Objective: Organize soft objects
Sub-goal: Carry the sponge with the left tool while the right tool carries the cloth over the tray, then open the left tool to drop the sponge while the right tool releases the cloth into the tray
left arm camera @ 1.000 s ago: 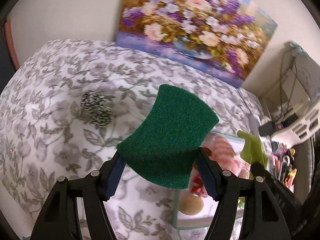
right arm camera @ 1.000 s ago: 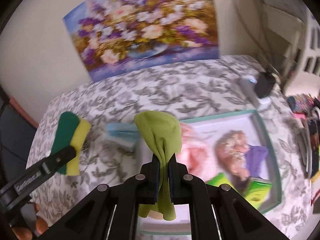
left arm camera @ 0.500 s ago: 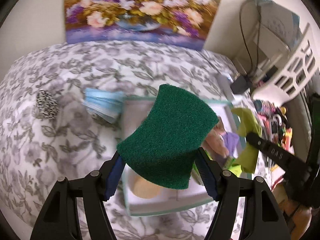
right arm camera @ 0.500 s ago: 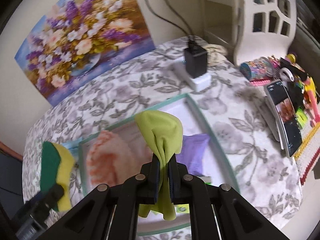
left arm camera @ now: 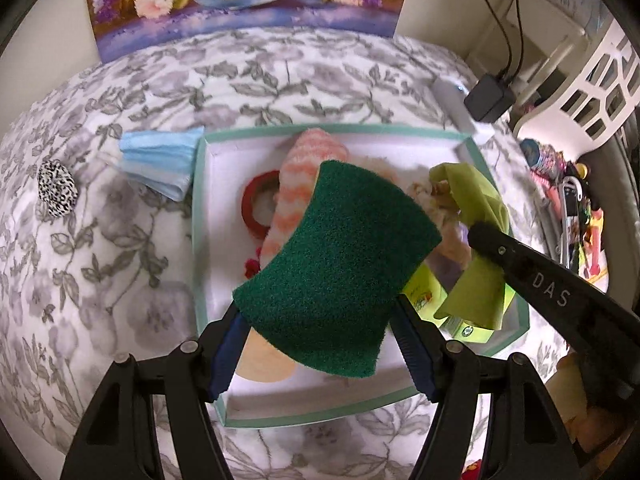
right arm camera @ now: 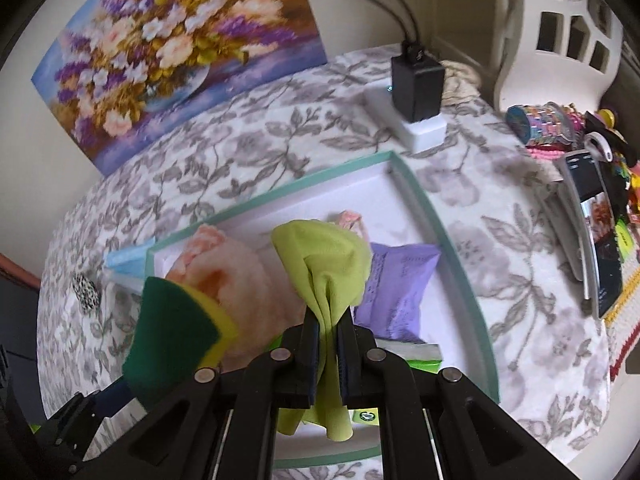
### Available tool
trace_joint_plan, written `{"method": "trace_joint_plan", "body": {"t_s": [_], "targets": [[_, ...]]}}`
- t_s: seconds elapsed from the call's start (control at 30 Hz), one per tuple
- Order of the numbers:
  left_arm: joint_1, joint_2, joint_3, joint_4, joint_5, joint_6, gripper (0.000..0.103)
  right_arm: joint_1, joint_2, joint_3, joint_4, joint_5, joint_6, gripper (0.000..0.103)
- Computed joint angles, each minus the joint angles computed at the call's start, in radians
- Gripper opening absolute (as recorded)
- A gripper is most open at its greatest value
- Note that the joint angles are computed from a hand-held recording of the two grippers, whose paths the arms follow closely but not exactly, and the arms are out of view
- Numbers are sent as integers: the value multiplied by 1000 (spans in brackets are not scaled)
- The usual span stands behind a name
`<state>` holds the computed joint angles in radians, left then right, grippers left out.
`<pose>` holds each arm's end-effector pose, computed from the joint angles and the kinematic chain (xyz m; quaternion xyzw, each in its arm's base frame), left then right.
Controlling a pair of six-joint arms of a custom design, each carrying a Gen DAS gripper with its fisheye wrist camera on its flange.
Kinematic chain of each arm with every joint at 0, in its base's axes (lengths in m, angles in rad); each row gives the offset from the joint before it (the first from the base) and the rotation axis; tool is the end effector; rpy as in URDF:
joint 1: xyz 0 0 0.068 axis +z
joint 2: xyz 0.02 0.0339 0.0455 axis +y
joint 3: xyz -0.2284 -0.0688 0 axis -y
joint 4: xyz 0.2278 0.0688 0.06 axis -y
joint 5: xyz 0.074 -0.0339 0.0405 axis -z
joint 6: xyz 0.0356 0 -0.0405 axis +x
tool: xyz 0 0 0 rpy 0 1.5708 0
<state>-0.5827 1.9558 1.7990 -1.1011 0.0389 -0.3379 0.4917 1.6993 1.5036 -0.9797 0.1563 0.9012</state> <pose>0.3114 -0.2069 0.2446 0.1236 0.9798 -0.0864 0.1310 0.2904 0.1492 0.2538 0.2138 0.9540 0.0669 0.1993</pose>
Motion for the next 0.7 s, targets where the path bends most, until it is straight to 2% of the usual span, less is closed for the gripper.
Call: {"method": "trace_joint_plan", "body": {"t_s": [0.3, 0.7], "targets": [[0, 72, 10, -2, 4, 1, 72, -10, 44, -25, 19, -46, 1, 8], [17, 54, 33, -47, 35, 7, 73, 0, 43, 3, 0, -36, -7, 12]]}}
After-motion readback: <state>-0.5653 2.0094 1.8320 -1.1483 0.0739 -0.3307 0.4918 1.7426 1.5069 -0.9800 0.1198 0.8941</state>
